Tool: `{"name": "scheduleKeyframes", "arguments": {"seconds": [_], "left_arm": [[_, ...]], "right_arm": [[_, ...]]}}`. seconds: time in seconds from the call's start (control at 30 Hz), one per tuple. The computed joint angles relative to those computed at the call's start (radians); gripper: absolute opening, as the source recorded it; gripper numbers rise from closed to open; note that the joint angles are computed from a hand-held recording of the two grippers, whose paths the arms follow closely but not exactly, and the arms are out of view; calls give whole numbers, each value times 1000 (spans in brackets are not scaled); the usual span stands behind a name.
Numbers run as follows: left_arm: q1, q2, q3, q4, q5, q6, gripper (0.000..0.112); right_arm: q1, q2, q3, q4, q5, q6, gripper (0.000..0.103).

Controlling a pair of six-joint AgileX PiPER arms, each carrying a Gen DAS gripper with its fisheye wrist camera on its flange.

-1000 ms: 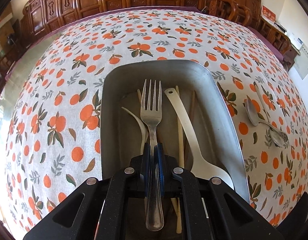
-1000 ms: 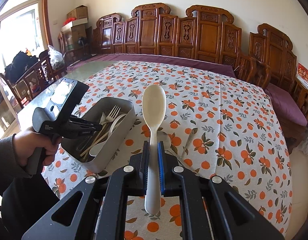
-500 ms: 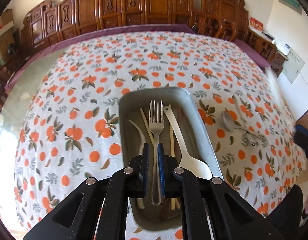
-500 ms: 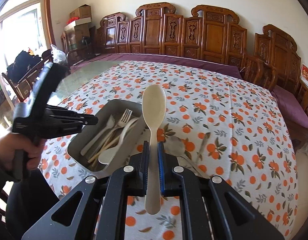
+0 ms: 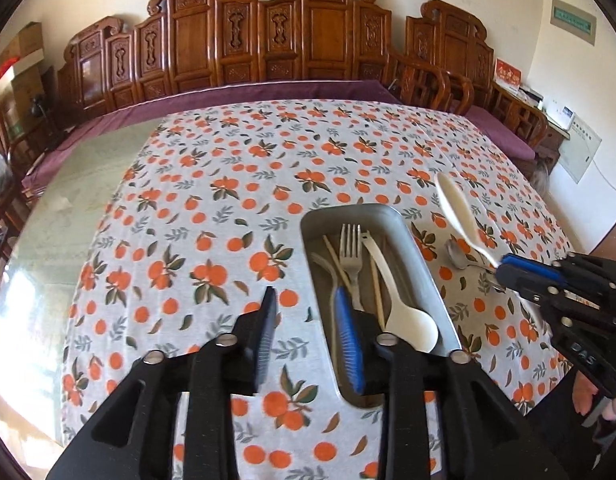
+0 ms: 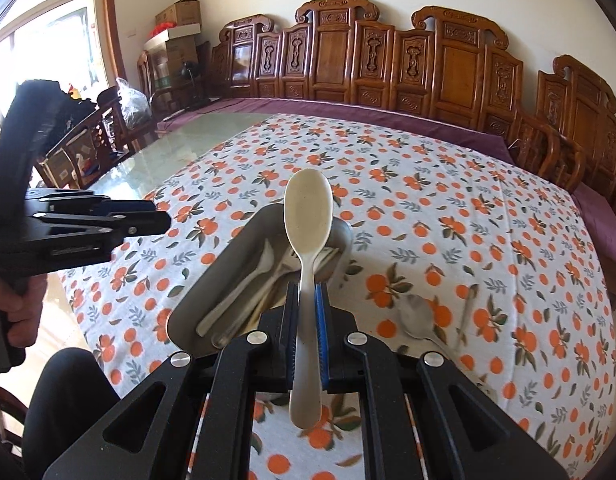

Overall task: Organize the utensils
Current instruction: 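Lower the small white spoon into the gray tray and open the right tool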

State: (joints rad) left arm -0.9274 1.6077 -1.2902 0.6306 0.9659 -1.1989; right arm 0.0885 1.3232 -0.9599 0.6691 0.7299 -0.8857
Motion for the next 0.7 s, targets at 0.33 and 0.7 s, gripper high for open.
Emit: {"name": "scheduleKeyframes", "arguments": {"seconds": [0.33,0.7], "left_arm": [[-14,-114,127,56,-3,-80,82],[7,-161,267,75,-46,-132,82]], "right_arm": [[151,92,-23,-84,-84,164,10],[253,255,-110,-171,-123,332,10]]}}
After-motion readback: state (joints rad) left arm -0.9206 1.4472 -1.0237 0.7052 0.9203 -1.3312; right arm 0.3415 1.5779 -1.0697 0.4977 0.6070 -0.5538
